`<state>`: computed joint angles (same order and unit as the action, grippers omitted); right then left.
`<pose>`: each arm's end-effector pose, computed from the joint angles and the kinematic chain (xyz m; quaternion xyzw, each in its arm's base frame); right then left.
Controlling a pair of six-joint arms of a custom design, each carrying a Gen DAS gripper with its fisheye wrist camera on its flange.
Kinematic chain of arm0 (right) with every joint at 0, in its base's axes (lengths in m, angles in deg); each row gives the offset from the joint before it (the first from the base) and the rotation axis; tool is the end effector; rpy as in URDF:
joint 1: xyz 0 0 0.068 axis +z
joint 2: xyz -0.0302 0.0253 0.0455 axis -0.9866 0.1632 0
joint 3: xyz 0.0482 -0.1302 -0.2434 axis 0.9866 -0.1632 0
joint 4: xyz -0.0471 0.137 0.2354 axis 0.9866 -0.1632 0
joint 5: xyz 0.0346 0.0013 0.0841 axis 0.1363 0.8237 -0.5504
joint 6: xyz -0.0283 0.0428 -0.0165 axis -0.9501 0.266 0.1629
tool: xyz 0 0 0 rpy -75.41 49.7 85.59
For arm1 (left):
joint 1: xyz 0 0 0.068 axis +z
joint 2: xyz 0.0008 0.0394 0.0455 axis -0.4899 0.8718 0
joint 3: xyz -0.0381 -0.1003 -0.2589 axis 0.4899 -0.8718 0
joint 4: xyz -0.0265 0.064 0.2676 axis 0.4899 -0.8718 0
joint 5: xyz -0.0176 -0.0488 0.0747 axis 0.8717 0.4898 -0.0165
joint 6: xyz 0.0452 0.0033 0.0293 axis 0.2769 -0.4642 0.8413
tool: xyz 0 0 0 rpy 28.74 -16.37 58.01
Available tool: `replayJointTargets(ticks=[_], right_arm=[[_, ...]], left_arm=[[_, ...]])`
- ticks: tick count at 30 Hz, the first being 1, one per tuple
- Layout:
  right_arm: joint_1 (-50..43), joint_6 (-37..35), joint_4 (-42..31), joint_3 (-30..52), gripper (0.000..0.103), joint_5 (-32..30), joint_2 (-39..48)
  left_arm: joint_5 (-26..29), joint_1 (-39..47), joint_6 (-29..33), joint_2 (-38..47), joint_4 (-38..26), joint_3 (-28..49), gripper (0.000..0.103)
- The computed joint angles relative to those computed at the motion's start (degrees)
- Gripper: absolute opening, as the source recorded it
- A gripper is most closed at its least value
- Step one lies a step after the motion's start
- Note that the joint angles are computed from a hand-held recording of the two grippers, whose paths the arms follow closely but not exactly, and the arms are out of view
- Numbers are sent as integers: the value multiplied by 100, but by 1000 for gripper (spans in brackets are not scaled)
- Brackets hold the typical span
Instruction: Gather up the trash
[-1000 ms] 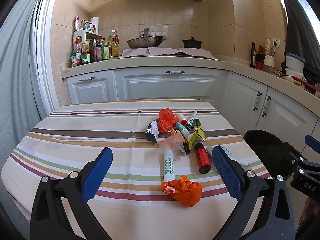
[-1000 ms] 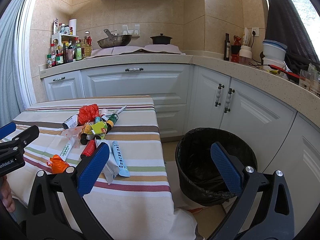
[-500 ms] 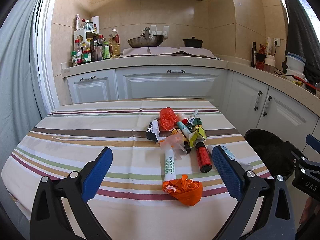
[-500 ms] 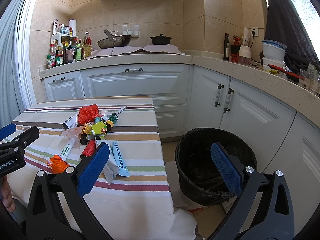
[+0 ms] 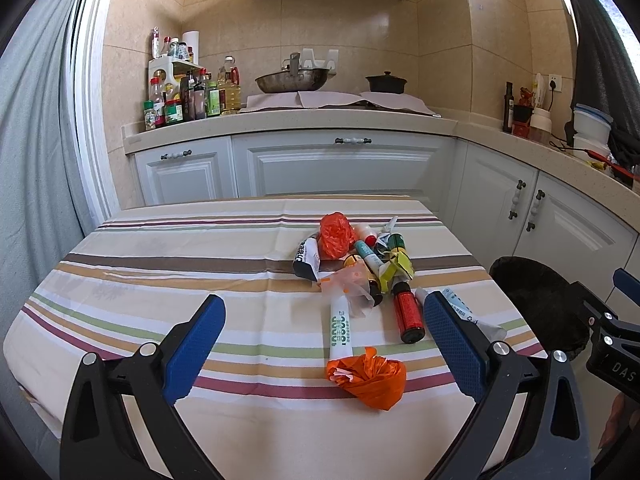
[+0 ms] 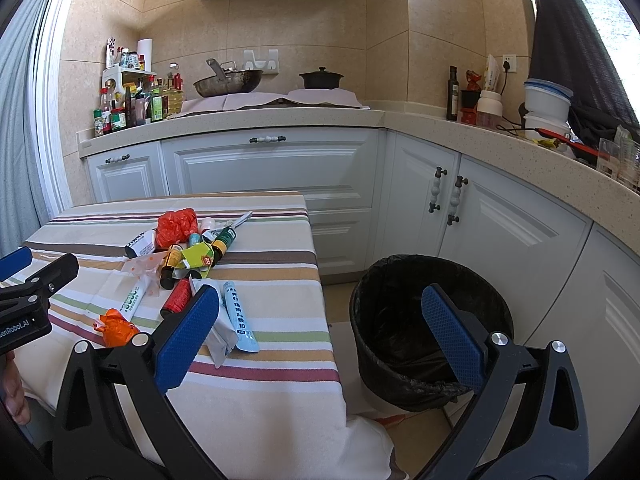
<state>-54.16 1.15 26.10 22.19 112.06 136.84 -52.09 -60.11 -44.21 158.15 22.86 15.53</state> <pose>0.1791 0.0673 0.1046 0.0760 0.8457 -0.0568 0.5251 0.2196 -0.1170 0.1118 0.0648 0.8583 -0.0373 0.5077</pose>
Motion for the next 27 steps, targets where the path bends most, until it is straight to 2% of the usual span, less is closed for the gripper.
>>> replayJointTargets(ticks=[23, 25, 27], right_arm=[[-54, -20, -22, -24, 99, -63, -47], [12, 29, -440, -2, 99, -19, -406], [-1, 22, -459, -37, 99, -38, -451]], left_arm=[[-10, -13, 17, 70, 45, -29, 97], [-18, -31, 9, 68, 8, -11, 97], [-22, -30, 11, 60, -8, -17, 97]])
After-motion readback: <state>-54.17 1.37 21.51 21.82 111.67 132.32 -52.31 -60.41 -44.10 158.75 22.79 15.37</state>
